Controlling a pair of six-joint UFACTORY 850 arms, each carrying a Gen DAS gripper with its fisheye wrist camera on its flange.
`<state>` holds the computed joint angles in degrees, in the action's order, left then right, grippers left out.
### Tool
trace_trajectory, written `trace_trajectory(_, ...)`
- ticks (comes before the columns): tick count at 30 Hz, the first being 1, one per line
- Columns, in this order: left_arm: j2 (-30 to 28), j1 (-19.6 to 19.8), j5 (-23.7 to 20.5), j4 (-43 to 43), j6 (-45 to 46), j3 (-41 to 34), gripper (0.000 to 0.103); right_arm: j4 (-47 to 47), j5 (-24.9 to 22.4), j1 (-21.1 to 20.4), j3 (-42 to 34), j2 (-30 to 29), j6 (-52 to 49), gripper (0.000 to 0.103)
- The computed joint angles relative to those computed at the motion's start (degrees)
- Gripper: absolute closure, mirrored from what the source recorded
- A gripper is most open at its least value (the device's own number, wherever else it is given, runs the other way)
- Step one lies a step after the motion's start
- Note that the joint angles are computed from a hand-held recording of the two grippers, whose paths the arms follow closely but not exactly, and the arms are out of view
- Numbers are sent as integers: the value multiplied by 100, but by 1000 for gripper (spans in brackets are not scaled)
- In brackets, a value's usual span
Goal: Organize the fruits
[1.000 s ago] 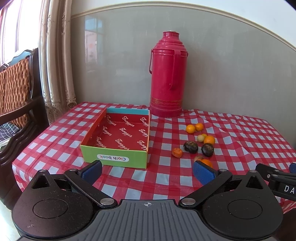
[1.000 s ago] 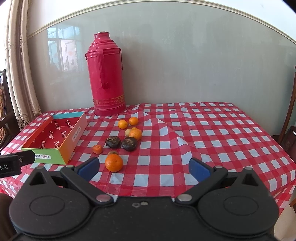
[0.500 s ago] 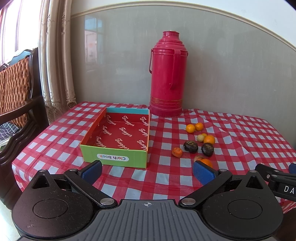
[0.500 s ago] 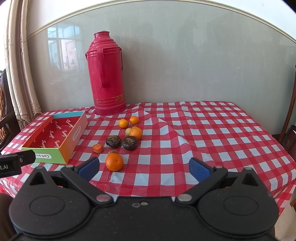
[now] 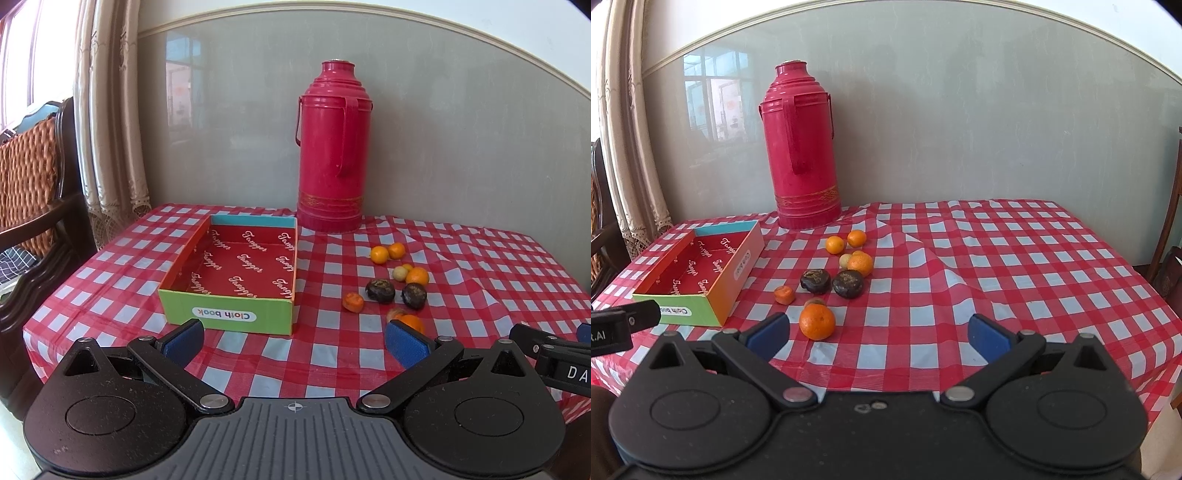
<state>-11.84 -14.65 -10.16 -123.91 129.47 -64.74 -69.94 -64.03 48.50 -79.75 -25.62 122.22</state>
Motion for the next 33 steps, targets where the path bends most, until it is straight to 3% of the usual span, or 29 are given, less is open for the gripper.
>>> trace_trajectory(33, 71, 46, -147, -429, 368, 48, 0, -50, -51, 22, -17, 2, -18, 6)
